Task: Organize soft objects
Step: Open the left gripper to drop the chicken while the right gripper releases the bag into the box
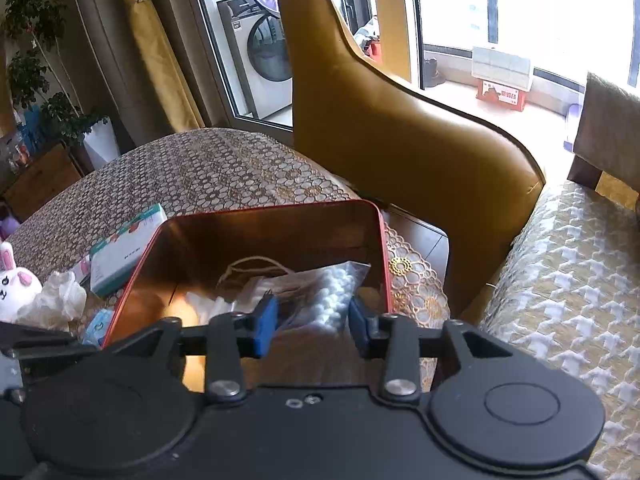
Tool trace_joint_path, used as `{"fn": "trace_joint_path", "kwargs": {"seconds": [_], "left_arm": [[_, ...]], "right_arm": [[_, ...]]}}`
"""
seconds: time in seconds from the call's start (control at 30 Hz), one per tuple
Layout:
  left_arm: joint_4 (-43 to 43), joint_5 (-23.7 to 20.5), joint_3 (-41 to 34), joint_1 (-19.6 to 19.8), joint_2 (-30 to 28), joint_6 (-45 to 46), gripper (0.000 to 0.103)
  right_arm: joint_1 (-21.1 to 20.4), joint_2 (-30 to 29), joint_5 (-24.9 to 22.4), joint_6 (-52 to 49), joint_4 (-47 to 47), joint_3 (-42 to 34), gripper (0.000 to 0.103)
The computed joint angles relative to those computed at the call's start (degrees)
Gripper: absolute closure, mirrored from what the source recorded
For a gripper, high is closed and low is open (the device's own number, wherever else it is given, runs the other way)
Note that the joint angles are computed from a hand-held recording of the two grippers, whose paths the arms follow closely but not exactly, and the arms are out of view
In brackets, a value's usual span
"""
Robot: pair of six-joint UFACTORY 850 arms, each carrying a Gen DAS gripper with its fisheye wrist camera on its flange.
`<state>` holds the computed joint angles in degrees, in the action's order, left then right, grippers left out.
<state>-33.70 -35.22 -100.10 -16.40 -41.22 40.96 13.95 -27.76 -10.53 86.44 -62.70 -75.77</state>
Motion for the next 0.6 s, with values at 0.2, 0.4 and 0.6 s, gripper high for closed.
{"fn": "trace_joint_path", "kwargs": {"seconds": [0.2,0.4,0.6], "left_arm": [[-1.7,1.6,2.0,0.3,1.9,2.3,0.031],[-4.4,2.6,4.4,1.3,4.3,4.9,0.031],[-6.9,3.8,7.6,2.4,7.6,8.2,0.031]], "right_arm": [[0.9,1.4,-1.6,1.7,-3.1,1.5,0.050],[1.1,4.2,-1.2,4.4,-5.7,3.6,0.046],[2.2,7.5,-1.3,11.5,-13.0,6.2,0.043]]}}
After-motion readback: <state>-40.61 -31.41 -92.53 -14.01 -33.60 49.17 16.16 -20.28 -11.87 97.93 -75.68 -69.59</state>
